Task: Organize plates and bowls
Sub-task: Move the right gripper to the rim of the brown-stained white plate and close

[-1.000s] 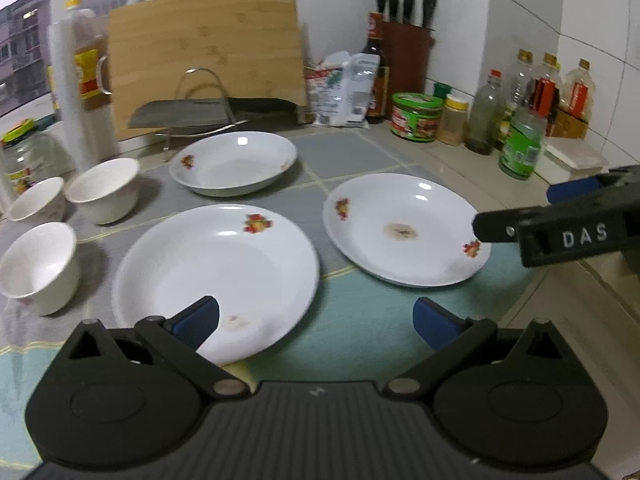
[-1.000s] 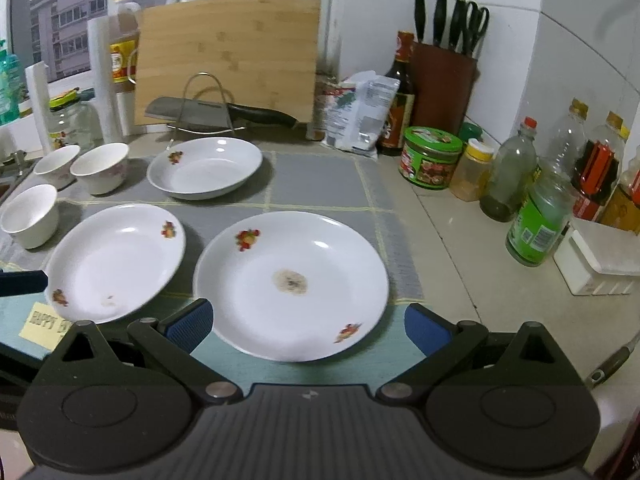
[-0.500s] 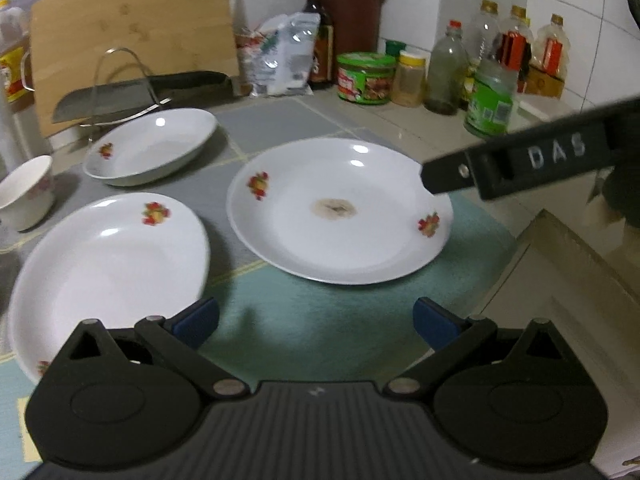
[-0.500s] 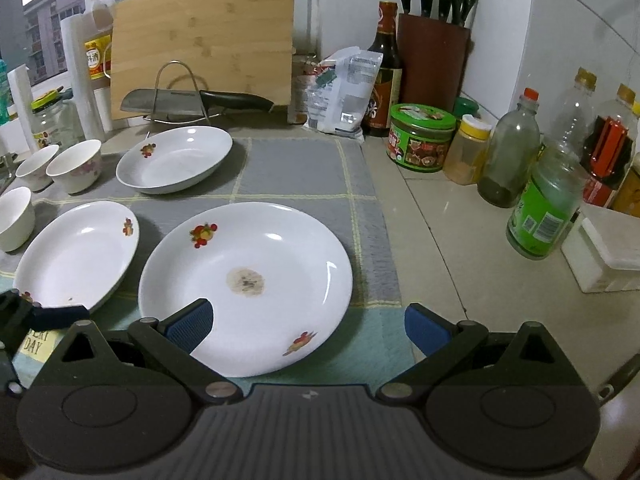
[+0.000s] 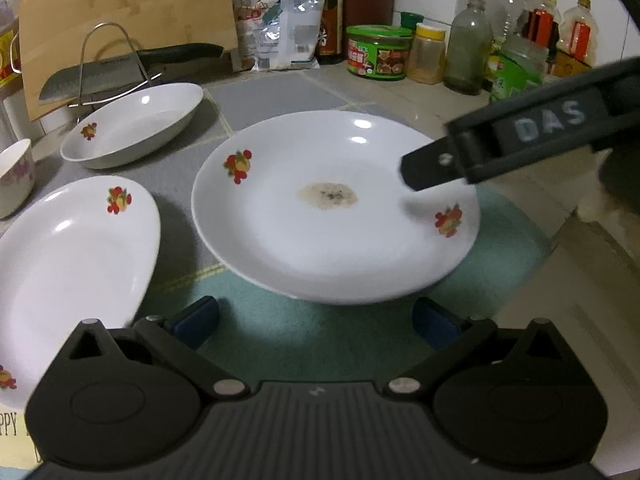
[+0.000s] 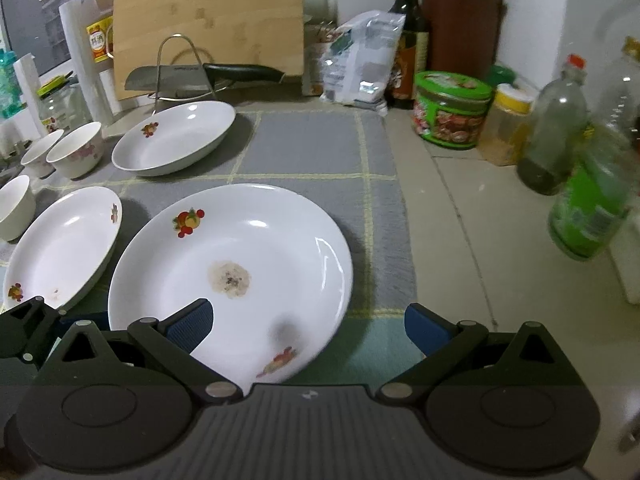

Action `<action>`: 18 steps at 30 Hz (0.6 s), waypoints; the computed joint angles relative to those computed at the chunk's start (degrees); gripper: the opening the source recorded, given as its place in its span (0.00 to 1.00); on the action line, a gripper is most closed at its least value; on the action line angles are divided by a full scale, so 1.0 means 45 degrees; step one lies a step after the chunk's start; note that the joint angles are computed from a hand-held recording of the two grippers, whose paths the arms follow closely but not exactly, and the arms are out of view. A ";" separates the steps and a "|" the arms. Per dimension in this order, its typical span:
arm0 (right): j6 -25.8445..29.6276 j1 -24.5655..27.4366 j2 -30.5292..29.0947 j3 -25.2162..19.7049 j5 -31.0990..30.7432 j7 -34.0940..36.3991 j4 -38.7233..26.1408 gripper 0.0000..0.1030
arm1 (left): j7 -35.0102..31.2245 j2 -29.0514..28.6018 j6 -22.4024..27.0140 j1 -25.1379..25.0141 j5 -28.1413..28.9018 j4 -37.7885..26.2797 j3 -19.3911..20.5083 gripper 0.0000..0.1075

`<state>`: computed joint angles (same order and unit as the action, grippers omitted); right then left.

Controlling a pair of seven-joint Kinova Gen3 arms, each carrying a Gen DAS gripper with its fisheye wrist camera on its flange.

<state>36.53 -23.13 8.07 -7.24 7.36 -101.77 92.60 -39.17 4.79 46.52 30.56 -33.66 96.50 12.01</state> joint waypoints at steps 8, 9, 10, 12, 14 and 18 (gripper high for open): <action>0.0699 0.1197 0.1421 -0.0437 -0.2622 0.3381 -0.1432 1.00 | 0.0331 0.0171 -0.0175 0.0083 -0.0323 -0.0048 -0.0139 0.96; 0.0799 0.1354 0.1558 -0.0505 -0.2950 0.3813 -0.1563 1.00 | 0.0430 0.0169 -0.0211 0.0114 -0.0415 -0.0010 -0.0141 0.96; 0.0918 0.1449 0.1681 -0.0532 -0.3197 0.4129 -0.1692 1.00 | 0.0559 0.0139 -0.0321 0.0142 -0.0548 0.0090 -0.0152 0.96; 0.1286 0.1613 0.1945 -0.0548 -0.3616 0.4646 -0.2011 1.00 | 0.0964 0.0058 -0.0611 0.0215 -0.0956 0.0369 -0.0166 0.96; 0.1692 0.1760 0.2242 -0.0565 -0.4009 0.5104 -0.2372 1.00 | 0.1408 -0.0044 -0.0917 0.0257 -0.1416 0.0687 -0.0146 0.96; 0.1933 0.1833 0.2435 -0.0557 -0.4227 0.5969 -0.2661 1.00 | 0.1162 -0.0079 -0.1012 0.0104 -0.1302 0.0711 -0.0068 0.96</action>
<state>45.23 -14.88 19.03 -9.75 -11.66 -74.90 80.63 -33.95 4.43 41.97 31.03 -39.53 99.70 11.70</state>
